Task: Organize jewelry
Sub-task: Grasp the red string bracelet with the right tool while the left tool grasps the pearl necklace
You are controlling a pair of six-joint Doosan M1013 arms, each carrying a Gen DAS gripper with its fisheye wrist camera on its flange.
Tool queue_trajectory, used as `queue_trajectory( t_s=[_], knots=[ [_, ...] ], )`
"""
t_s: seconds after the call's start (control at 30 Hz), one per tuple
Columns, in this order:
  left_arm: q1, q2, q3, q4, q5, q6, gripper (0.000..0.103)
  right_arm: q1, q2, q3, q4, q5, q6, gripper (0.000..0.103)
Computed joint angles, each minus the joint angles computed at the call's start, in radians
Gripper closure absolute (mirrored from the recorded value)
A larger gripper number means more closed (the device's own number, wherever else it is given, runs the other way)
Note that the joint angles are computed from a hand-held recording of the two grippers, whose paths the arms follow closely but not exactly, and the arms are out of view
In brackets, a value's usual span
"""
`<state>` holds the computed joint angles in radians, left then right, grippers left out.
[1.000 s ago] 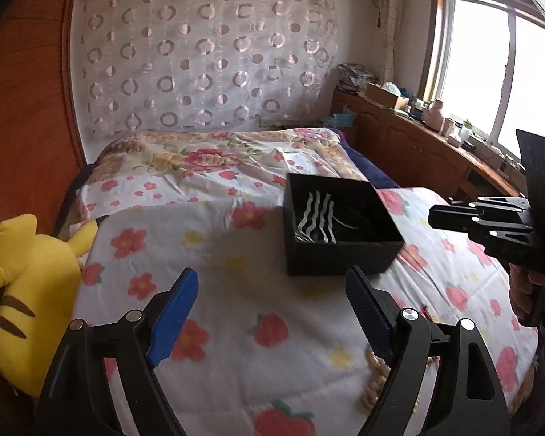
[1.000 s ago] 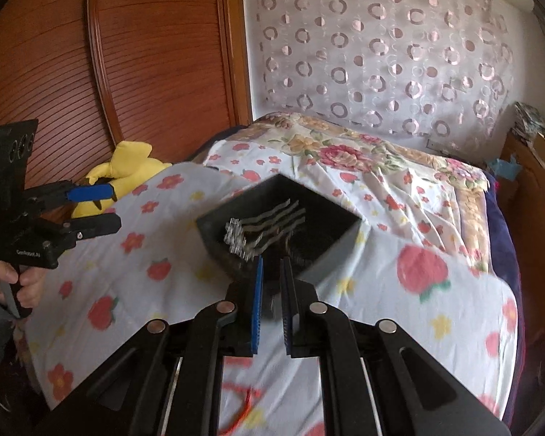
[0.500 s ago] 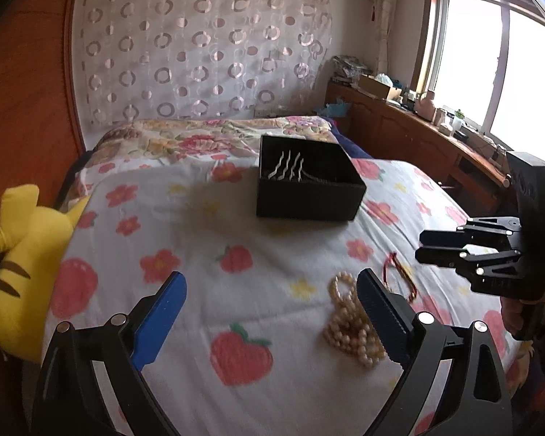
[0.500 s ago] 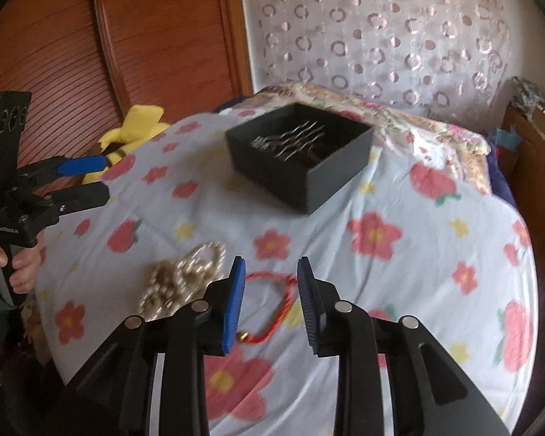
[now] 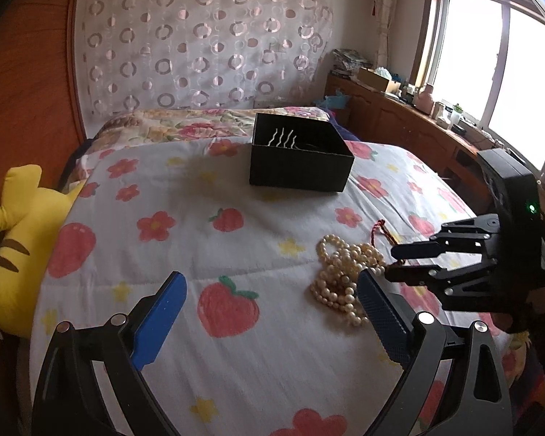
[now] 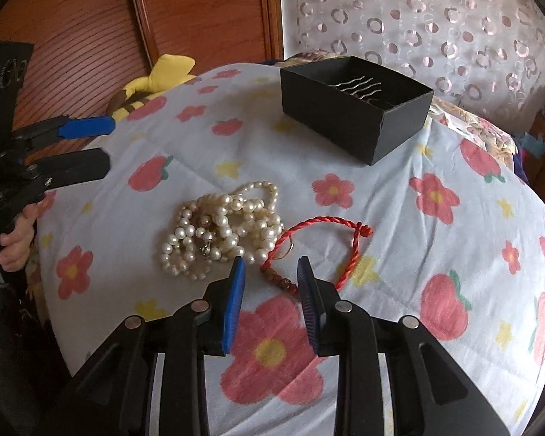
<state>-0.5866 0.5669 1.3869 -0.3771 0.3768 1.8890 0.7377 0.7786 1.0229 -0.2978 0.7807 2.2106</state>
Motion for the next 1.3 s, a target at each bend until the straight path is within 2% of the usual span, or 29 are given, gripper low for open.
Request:
queue_trajectory(
  t_s=[0.23,0.27,0.3,0.37,0.47,0.57,0.83,0.9,0.97,1.0,1.07,1.13,1.3],
  knots=[
    [-0.007,-0.017,0.031,-0.016,-0.009,0.012,0.012,0.014,0.018,-0.043,-0.033,0.105,-0.066,0.072],
    [-0.008,-0.019,0.034,-0.018,-0.009,0.013,0.012,0.015,0.019,-0.045,-0.042,0.116,-0.068,0.076],
    [-0.009,-0.02,0.035,-0.019,-0.008,0.013,0.012,0.017,0.022,-0.053,-0.045,0.134,-0.074,0.084],
    [-0.01,-0.022,0.04,-0.034,-0.006,0.027,0.012,0.011,0.019,-0.049,-0.002,0.128,-0.099,0.095],
    [-0.015,-0.025,0.045,-0.035,-0.007,0.035,0.012,0.016,0.021,-0.055,-0.022,0.147,-0.103,0.095],
    [-0.018,-0.023,0.044,-0.044,-0.002,0.042,0.012,0.019,0.008,-0.03,-0.055,0.124,-0.058,0.095],
    [-0.035,-0.006,0.037,-0.048,0.021,0.08,0.012,0.043,-0.11,0.17,-0.277,-0.037,0.308,0.095],
    [-0.037,-0.002,0.034,-0.091,0.026,0.131,0.021,0.049,-0.132,0.212,-0.324,-0.057,0.393,0.095],
    [-0.034,0.011,0.017,-0.137,0.065,0.178,0.044,0.052,-0.141,0.233,-0.353,-0.063,0.445,0.095],
    [-0.036,0.018,0.006,-0.135,0.08,0.179,0.05,0.054,-0.145,0.242,-0.367,-0.064,0.468,0.095],
    [-0.041,0.031,-0.013,-0.096,0.1,0.148,0.071,0.054,-0.147,0.255,-0.371,-0.069,0.493,0.095],
    [-0.045,0.04,-0.029,-0.082,0.12,0.141,0.077,0.055,-0.142,0.256,-0.372,-0.068,0.504,0.095],
    [-0.058,0.057,-0.051,0.017,0.137,0.056,0.081,0.059,-0.129,0.245,-0.384,-0.065,0.509,0.095]
  ],
)
